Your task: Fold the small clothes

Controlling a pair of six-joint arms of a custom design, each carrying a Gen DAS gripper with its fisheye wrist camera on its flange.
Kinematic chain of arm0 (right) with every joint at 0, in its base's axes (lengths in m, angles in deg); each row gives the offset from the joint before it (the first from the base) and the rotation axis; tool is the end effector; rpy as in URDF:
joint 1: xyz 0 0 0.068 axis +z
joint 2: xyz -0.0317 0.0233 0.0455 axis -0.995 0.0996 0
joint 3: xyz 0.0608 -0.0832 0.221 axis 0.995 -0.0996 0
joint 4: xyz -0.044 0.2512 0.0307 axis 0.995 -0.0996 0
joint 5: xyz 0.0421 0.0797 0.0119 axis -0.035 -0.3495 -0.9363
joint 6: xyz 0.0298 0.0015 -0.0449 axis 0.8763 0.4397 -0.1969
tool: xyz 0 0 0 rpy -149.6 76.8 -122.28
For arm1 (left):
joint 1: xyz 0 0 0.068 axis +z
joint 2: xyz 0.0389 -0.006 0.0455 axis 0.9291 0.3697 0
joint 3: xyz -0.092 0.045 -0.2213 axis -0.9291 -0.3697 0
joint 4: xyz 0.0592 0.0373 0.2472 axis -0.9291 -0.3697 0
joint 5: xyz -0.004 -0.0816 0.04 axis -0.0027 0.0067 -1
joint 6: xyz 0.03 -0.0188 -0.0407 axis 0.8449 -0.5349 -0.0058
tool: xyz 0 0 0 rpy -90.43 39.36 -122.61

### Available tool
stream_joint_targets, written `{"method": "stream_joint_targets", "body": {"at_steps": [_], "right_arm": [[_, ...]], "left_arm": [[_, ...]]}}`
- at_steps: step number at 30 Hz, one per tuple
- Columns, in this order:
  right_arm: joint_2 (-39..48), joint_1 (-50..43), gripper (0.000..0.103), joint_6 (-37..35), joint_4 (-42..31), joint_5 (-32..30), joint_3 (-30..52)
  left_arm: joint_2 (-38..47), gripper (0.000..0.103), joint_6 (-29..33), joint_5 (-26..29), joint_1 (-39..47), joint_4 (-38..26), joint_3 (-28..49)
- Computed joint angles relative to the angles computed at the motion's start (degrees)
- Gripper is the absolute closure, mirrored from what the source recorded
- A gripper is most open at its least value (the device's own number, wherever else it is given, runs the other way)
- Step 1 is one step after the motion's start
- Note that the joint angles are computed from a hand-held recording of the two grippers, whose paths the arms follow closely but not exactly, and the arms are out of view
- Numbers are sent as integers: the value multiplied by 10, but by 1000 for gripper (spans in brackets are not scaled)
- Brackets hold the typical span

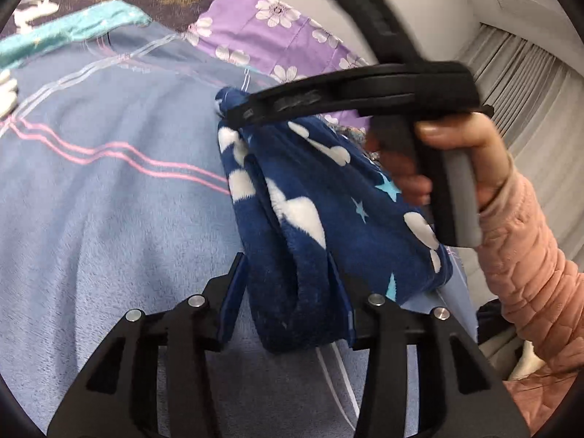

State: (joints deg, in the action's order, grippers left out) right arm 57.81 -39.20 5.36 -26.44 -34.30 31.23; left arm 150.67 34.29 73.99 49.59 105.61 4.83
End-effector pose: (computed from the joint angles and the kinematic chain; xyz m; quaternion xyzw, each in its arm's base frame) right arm 0.3128 0.2950 0.1110 -0.2194 0.9475 -0.0888 0.2149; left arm 0.1867 -0.0864 0.0797 0.1519 0.8564 -0.4018 0.2864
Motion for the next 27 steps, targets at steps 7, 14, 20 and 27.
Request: {"method": "stream_joint_targets", "body": {"at_steps": [7, 14, 20, 27], "right_arm": [[76, -38, 82, 44, 17, -16, 57], [-45, -63, 64, 6, 159, -75, -105], [-275, -136, 57, 47, 248, -29, -332], [-299, -273, 81, 103, 264, -126, -417]], "left_arm": [[-18, 79, 17, -46, -33, -36, 6], [-19, 73, 24, -22, -9, -43, -5], [-130, 75, 28, -48, -1, -81, -33], [-184, 75, 14, -74, -56, -127, 43]]}}
